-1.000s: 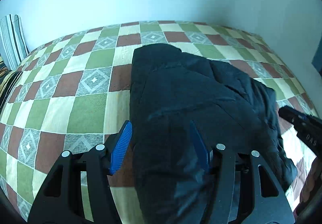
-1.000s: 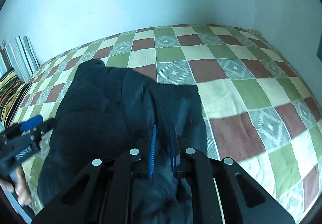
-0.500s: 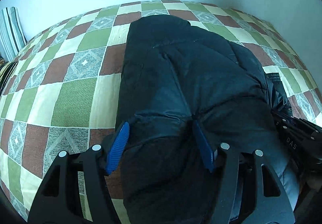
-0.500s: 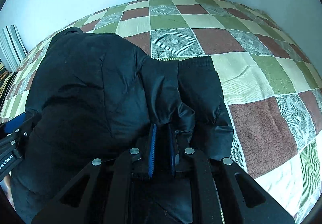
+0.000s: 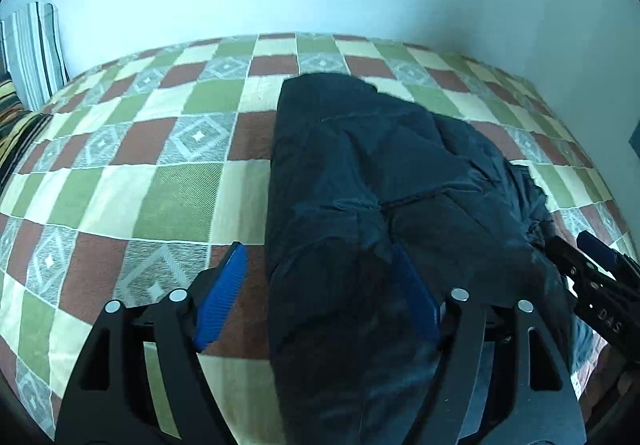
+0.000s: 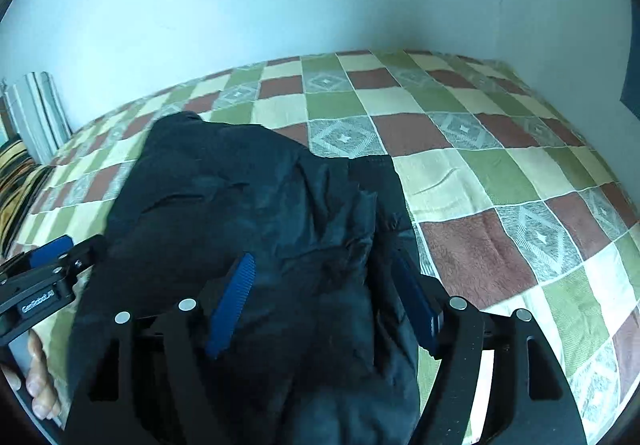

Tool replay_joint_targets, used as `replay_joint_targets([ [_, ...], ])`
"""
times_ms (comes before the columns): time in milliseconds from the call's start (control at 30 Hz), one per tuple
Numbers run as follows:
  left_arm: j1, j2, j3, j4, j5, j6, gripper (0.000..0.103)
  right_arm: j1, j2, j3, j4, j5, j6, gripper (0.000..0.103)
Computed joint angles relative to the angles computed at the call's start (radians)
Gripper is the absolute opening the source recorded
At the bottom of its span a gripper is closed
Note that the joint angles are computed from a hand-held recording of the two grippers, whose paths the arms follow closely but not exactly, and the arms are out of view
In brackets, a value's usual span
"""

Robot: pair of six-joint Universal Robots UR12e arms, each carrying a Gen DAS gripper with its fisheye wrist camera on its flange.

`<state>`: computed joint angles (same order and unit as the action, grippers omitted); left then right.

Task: Fold large clothes

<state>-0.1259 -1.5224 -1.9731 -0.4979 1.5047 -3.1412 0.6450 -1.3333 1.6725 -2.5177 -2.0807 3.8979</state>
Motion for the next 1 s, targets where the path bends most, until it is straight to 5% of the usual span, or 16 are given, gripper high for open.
replay_joint_targets([
  [200, -0.003, 0.063, -0.059, 0.067, 0.038, 0.001, 0.092, 0.035, -0.031, 0.026, 0.013, -0.026, 0.036, 0.076],
  [1000, -0.027, 0.275, -0.153, 0.094, 0.077, -0.021, 0.097, 0.148, -0.109, 0.042, 0.064, -0.197, 0.095, 0.083],
])
